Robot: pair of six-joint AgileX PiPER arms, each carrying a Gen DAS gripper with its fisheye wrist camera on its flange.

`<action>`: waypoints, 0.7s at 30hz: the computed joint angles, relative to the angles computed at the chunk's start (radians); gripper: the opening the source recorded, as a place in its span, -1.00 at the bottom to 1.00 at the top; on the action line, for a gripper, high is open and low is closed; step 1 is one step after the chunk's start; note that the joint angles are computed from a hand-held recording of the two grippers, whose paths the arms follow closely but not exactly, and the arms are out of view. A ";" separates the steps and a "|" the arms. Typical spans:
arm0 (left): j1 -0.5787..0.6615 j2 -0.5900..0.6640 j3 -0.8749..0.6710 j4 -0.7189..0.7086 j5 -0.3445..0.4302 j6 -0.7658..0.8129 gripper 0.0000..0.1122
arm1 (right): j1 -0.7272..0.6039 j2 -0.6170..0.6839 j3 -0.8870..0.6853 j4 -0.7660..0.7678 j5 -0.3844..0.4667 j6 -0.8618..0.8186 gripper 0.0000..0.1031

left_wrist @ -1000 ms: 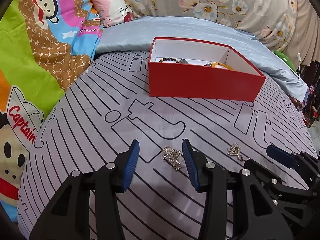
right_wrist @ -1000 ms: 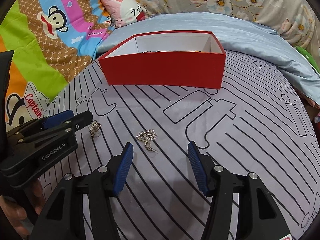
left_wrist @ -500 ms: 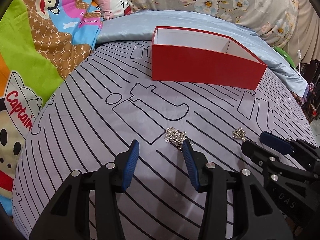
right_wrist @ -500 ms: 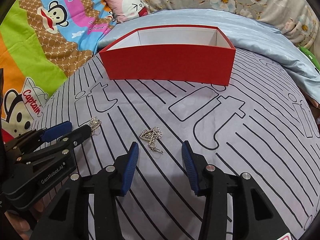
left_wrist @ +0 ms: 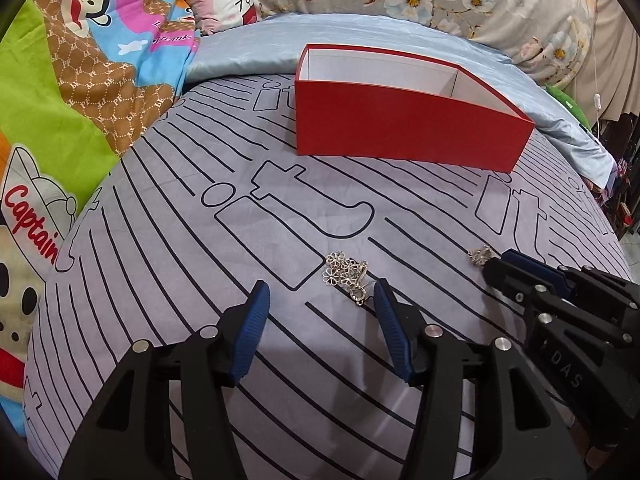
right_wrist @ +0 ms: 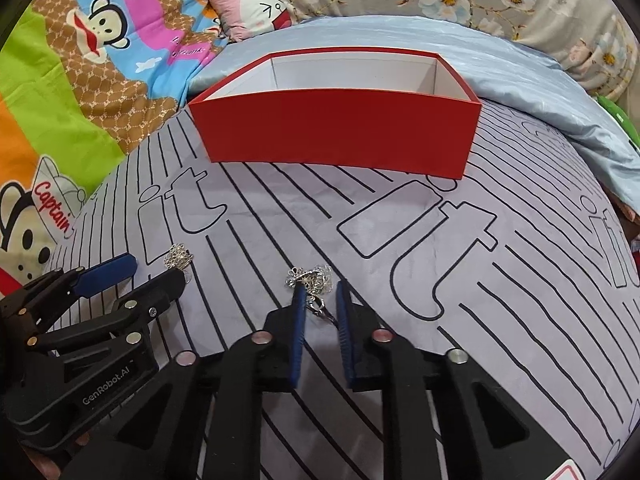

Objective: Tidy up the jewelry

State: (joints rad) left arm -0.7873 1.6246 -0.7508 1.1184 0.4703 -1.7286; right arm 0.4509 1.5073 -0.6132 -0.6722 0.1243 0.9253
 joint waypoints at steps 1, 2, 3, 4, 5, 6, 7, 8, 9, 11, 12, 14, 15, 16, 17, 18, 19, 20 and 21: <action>0.001 0.004 -0.005 -0.004 0.002 0.005 -0.08 | -0.008 0.000 0.002 0.031 -0.006 -0.030 -0.85; 0.002 0.007 -0.009 -0.005 0.003 0.007 -0.08 | -0.019 -0.002 0.006 0.090 -0.017 -0.089 -0.86; 0.004 0.010 -0.014 -0.008 0.004 0.012 -0.08 | -0.021 -0.005 0.009 0.109 -0.019 -0.109 -0.86; 0.005 0.014 -0.020 -0.012 0.006 0.018 -0.09 | -0.021 -0.008 0.012 0.089 -0.018 -0.088 -0.86; 0.006 0.018 -0.025 -0.015 0.007 0.023 -0.09 | -0.018 -0.010 0.014 0.052 -0.015 -0.049 -0.86; 0.007 0.022 -0.030 -0.019 0.008 0.032 -0.09 | -0.015 -0.011 0.016 0.026 -0.014 -0.020 -0.86; 0.007 0.027 -0.037 -0.025 0.011 0.042 -0.09 | -0.016 -0.013 0.018 0.026 -0.015 -0.018 -0.86; 0.011 0.030 -0.041 -0.028 0.008 0.050 -0.09 | -0.016 -0.011 0.017 0.029 -0.017 -0.019 -0.86; 0.013 0.033 -0.045 -0.031 0.007 0.058 -0.09 | -0.019 -0.012 0.018 0.054 -0.020 -0.043 -0.86; 0.015 0.038 -0.051 -0.037 0.007 0.068 -0.10 | -0.027 -0.013 0.020 0.100 -0.026 -0.091 -0.86; 0.014 0.039 -0.052 -0.036 0.007 0.068 -0.13 | -0.027 -0.013 0.020 0.105 -0.027 -0.095 -0.86; 0.015 0.037 -0.049 -0.028 -0.001 0.066 -0.21 | -0.030 -0.014 0.022 0.128 -0.030 -0.117 -0.86; 0.014 0.037 -0.050 -0.028 0.000 0.065 -0.27 | -0.031 -0.015 0.023 0.138 -0.031 -0.126 -0.86; 0.016 0.036 -0.049 -0.026 -0.002 0.066 -0.32 | -0.034 -0.016 0.024 0.163 -0.033 -0.152 -0.86; 0.015 0.035 -0.048 -0.023 -0.005 0.061 -0.36 | -0.035 -0.017 0.025 0.174 -0.034 -0.161 -0.86; 0.016 0.034 -0.047 -0.020 -0.005 0.056 -0.44 | -0.037 -0.019 0.027 0.185 -0.035 -0.173 -0.86; 0.018 0.031 -0.043 -0.014 -0.012 0.049 -0.53 | -0.037 -0.021 0.028 0.187 -0.035 -0.174 -0.86; 0.021 0.029 -0.039 -0.007 -0.020 0.042 -0.58 | -0.036 -0.021 0.028 0.187 -0.034 -0.174 -0.86; 0.025 0.026 -0.034 -0.001 -0.030 0.036 -0.68 | -0.036 -0.022 0.028 0.188 -0.034 -0.174 -0.86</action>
